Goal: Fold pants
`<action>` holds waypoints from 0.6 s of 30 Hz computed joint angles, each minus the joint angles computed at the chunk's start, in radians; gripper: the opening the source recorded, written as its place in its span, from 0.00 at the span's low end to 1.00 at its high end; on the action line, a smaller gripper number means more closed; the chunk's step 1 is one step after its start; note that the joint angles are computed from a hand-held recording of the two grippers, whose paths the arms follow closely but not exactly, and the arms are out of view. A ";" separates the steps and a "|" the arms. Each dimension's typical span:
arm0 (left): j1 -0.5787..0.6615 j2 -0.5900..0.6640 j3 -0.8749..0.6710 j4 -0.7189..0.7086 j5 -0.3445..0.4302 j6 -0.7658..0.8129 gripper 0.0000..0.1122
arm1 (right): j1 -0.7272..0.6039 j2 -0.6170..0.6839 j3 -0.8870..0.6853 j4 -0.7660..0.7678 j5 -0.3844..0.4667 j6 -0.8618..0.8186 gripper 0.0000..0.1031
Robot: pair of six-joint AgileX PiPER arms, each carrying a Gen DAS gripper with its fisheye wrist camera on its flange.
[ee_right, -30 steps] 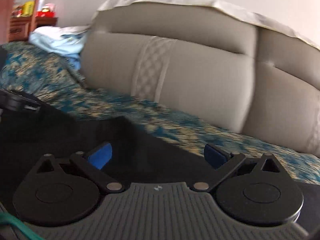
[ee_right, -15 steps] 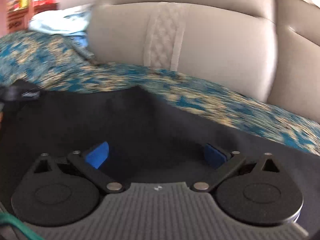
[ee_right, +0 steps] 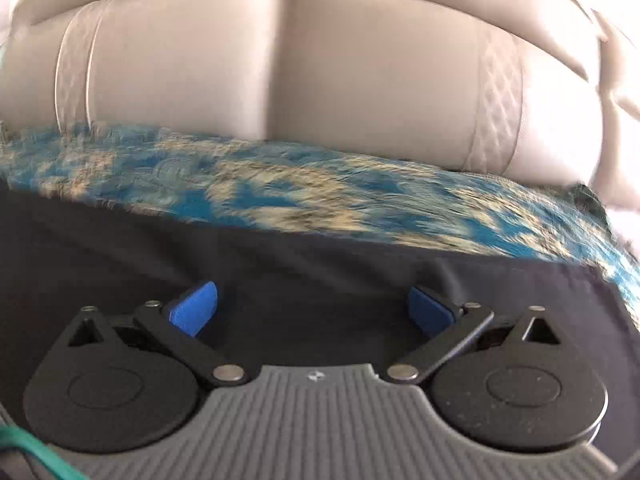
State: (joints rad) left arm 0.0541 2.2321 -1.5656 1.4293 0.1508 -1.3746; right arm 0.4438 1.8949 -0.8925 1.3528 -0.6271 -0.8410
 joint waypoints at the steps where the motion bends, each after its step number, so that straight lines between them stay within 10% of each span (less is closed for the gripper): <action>1: -0.006 0.002 0.000 0.033 0.013 -0.029 0.28 | -0.029 -0.035 0.048 -0.005 -0.004 0.034 1.00; 11: -0.028 0.011 -0.004 0.103 0.052 -0.086 0.29 | -0.280 -0.138 0.349 -0.022 -0.214 0.312 1.00; 18: -0.041 0.019 -0.009 0.137 0.082 -0.105 0.29 | -0.405 -0.128 0.344 -0.044 -0.187 0.410 1.00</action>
